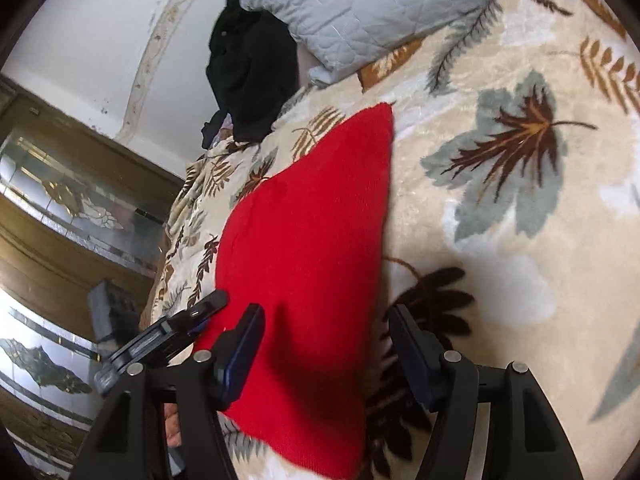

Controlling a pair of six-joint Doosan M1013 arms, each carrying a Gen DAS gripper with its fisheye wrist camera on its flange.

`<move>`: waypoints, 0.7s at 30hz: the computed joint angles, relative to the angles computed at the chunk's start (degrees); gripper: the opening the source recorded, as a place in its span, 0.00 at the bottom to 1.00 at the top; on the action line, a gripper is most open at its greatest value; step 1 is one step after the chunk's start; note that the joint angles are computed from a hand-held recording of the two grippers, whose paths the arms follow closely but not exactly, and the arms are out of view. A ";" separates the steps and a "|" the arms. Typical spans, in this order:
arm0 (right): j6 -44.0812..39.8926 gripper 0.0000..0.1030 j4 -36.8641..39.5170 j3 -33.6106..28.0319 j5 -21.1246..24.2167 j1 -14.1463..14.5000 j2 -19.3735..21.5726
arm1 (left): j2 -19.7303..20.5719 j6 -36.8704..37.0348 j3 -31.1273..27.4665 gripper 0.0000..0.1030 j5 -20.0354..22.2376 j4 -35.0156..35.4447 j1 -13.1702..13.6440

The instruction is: Fold small clothes

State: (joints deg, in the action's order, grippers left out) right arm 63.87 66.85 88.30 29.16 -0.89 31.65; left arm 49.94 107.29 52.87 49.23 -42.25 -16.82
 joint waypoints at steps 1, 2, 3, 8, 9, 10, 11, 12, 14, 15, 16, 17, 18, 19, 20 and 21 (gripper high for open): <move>-0.76 0.67 0.64 -0.10 -0.02 0.04 0.21 | 0.36 -0.53 -1.08 0.56 0.26 0.20 0.03; -0.81 0.67 0.58 -0.22 -0.01 0.09 0.39 | 0.64 -1.59 -1.98 0.67 -0.49 1.36 -0.17; -0.93 0.67 0.74 -0.49 0.51 0.02 0.75 | 1.53 -3.50 -3.74 0.71 -0.95 3.47 -0.35; -1.05 0.67 1.80 -1.09 1.52 -0.19 1.84 | 10.50 -11.90 -16.25 0.31 12.86 -1.00 1.53; -1.00 0.67 1.64 -1.11 1.55 -0.18 1.85 | 10.13 -11.04 -15.08 0.29 12.27 -3.32 1.87; -1.34 0.67 1.79 -1.06 1.55 -0.20 1.77 | 9.92 -10.86 -14.88 0.29 11.97 -2.94 1.81; -1.91 0.67 2.06 -0.95 1.59 -0.24 1.71 | 9.79 -10.55 -14.75 0.29 11.76 -2.56 1.70; -1.84 0.67 1.78 -0.92 1.53 -0.26 1.68 | 9.40 -10.22 -14.36 0.30 11.24 -1.66 1.49; -1.31 0.67 1.71 -0.81 1.51 -0.34 1.58 | 7.97 -9.83 -12.63 0.33 9.45 -0.24 1.14; -1.87 0.67 2.54 -0.48 1.26 -0.39 1.37 | 6.81 -10.56 -11.12 0.39 8.25 0.96 0.96; -2.21 0.67 2.93 -0.18 0.91 -0.39 1.13 | 5.57 -9.86 -9.36 0.42 7.43 0.83 0.95; -2.38 0.67 3.20 0.00 0.76 -0.41 0.96 | 4.27 -7.41 -7.34 0.51 6.67 -0.76 1.06; -2.89 0.67 3.88 0.28 0.67 -0.45 0.74 | 3.15 -5.68 -5.61 0.59 5.73 -1.62 1.09; -3.42 0.67 4.44 0.51 0.63 -0.51 0.57 | 1.91 -4.29 -3.68 0.62 4.55 -1.87 1.05; -3.93 0.68 5.10 0.74 0.44 -0.50 0.41 | 0.68 -2.47 -1.65 0.63 3.45 -2.19 0.94; -4.31 0.68 5.77 0.94 0.37 -0.49 0.31 | -0.25 -0.40 0.04 0.63 2.72 -2.45 0.82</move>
